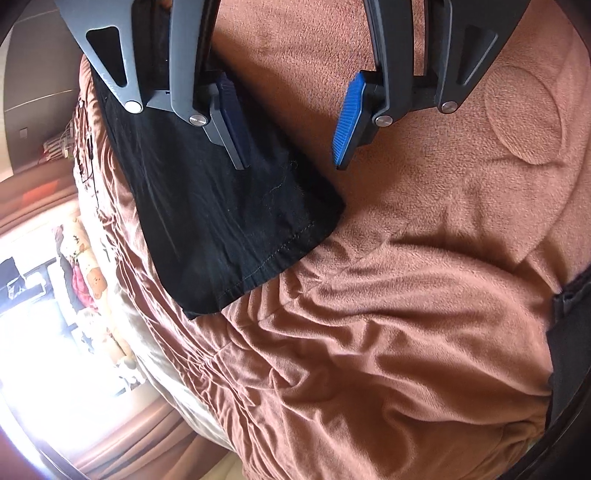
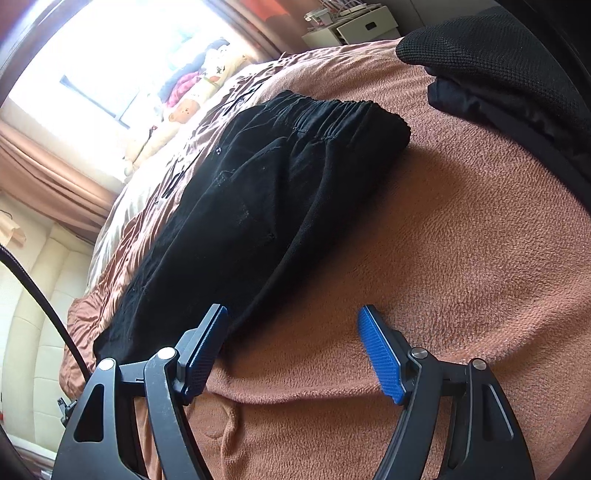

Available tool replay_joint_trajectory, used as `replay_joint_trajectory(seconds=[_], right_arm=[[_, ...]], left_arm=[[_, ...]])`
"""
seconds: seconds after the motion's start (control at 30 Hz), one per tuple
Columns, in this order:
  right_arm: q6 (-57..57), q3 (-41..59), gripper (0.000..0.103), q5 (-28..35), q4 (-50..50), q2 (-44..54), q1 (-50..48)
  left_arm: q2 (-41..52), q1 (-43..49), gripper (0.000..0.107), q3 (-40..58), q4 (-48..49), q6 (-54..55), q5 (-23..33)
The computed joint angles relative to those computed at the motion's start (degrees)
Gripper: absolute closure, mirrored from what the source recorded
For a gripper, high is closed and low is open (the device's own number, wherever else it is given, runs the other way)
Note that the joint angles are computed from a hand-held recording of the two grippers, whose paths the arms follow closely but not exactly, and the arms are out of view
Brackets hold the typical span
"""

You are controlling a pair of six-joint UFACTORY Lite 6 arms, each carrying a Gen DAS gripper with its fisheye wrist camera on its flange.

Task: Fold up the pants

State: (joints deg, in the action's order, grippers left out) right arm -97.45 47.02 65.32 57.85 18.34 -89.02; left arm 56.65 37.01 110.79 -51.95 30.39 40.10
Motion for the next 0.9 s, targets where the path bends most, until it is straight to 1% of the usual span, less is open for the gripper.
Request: replay_joint_trajectory(seconds=[0.1, 0.17, 0.27, 0.4, 0.57, 0.67, 0.7, 0.73, 0.77, 0.8, 0.83, 0.87, 0.9], right_arm=[[0.38, 0.55, 0.031, 0.43, 1.10, 1.52, 0.57], [0.70, 0.99, 0.031, 0.57, 2.01, 2.45, 1.12], [0.73, 1.87, 0.031, 1.23, 3.52, 4.56, 1.37], [0.84, 2.75, 0.031, 1.77, 6.18, 7.22, 2.02], [-0.91, 2.54, 0.031, 1.05, 11.00, 9.03, 4.02], [-1.05, 2.42, 0.031, 0.53, 14.26, 9.94, 5.75], [-1.17, 2.35, 0.031, 0.45, 15.33, 10.31, 6.13], [-1.07, 2.47, 0.031, 0.35, 16.48, 10.64, 6.62], [-1.31, 2.17, 0.036, -0.05, 17.68, 10.53, 6.90], [-1.57, 2.02, 0.043, -0.36, 18.63, 10.60, 7.00], [-1.41, 2.36, 0.047, -0.72, 19.62, 11.21, 7.34], [-1.09, 2.57, 0.060, -1.14, 20.32, 11.65, 7.73], [-0.60, 3.19, 0.069, -0.90, 20.23, 12.56, 7.93]], left_arm=[[2.37, -0.23, 0.058, 1.53, -1.21, -0.78, 0.93], [4.12, -0.56, 0.059, 3.24, -0.27, -2.30, 0.92], [4.89, -0.96, 0.058, 3.77, -1.53, -0.53, -0.86], [6.65, -1.17, 0.059, 5.72, -3.37, 1.18, -1.91], [6.99, -3.05, 0.059, 6.61, -1.65, 1.00, -6.39], [8.30, -2.94, 0.059, 7.95, -4.21, 2.00, -6.89], [8.75, -2.88, 0.059, 8.50, -4.81, 2.08, -7.04], [8.81, -2.89, 0.062, 8.62, -5.05, 1.98, -7.67], [8.36, -3.31, 0.073, 8.23, -3.51, 0.69, -9.39], [8.36, -3.75, 0.079, 8.66, -1.40, -0.58, -10.45], [7.76, -4.05, 0.082, 7.95, -1.42, 0.13, -11.64], [7.11, -4.25, 0.086, 7.09, -2.30, 1.14, -12.57], [6.56, -4.39, 0.088, 6.51, -3.00, 1.74, -13.12]])
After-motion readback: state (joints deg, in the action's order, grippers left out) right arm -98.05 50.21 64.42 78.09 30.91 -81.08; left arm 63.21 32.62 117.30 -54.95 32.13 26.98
